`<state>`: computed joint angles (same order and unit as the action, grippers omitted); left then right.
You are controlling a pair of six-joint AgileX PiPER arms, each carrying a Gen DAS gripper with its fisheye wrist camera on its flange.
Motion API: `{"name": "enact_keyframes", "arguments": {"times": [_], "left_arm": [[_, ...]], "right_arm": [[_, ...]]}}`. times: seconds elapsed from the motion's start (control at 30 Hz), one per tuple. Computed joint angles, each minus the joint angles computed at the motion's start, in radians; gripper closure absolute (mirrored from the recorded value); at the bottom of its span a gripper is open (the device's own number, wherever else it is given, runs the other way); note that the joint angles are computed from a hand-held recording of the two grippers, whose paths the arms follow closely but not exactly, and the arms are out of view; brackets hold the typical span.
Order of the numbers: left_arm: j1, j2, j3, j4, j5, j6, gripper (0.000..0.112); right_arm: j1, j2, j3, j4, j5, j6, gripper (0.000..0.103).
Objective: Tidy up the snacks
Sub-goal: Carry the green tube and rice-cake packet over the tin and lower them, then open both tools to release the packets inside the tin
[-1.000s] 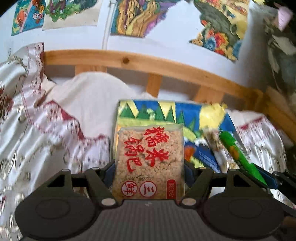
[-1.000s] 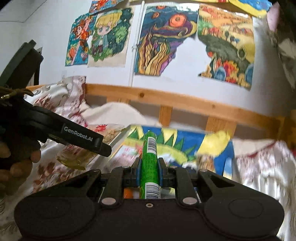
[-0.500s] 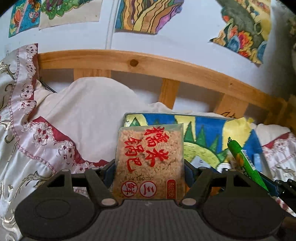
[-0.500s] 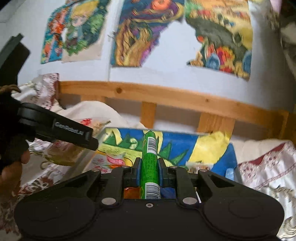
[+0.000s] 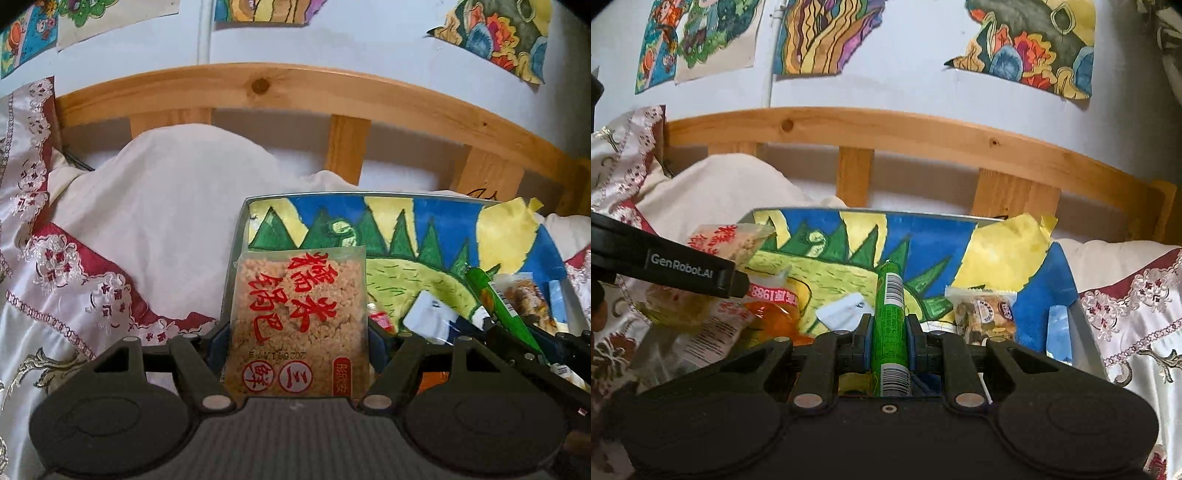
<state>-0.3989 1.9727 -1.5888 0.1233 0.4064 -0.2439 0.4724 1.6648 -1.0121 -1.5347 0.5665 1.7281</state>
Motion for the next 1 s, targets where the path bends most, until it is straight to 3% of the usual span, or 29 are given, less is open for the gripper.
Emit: {"name": "enact_keyframes", "arguments": {"times": [0.3, 0.6, 0.77, 0.87, 1.0], "left_arm": [[0.000, 0.009, 0.031, 0.136, -0.024, -0.173, 0.037], [-0.007, 0.014, 0.027, 0.165, -0.022, -0.181, 0.037], [-0.001, 0.007, 0.034, 0.114, -0.023, -0.120, 0.032], [0.019, -0.005, 0.041, -0.012, -0.023, -0.018, 0.025], [0.035, -0.032, 0.065, -0.071, -0.027, 0.011, 0.021]], "right_arm": [[-0.010, 0.040, -0.009, -0.002, -0.001, 0.010, 0.084], [-0.009, 0.060, -0.017, 0.017, -0.003, -0.004, 0.083], [-0.005, 0.058, -0.014, 0.013, -0.010, 0.003, 0.076], [0.004, 0.048, -0.003, 0.001, -0.004, 0.019, 0.066], [0.009, 0.024, 0.016, -0.022, -0.002, 0.056, 0.054]]}}
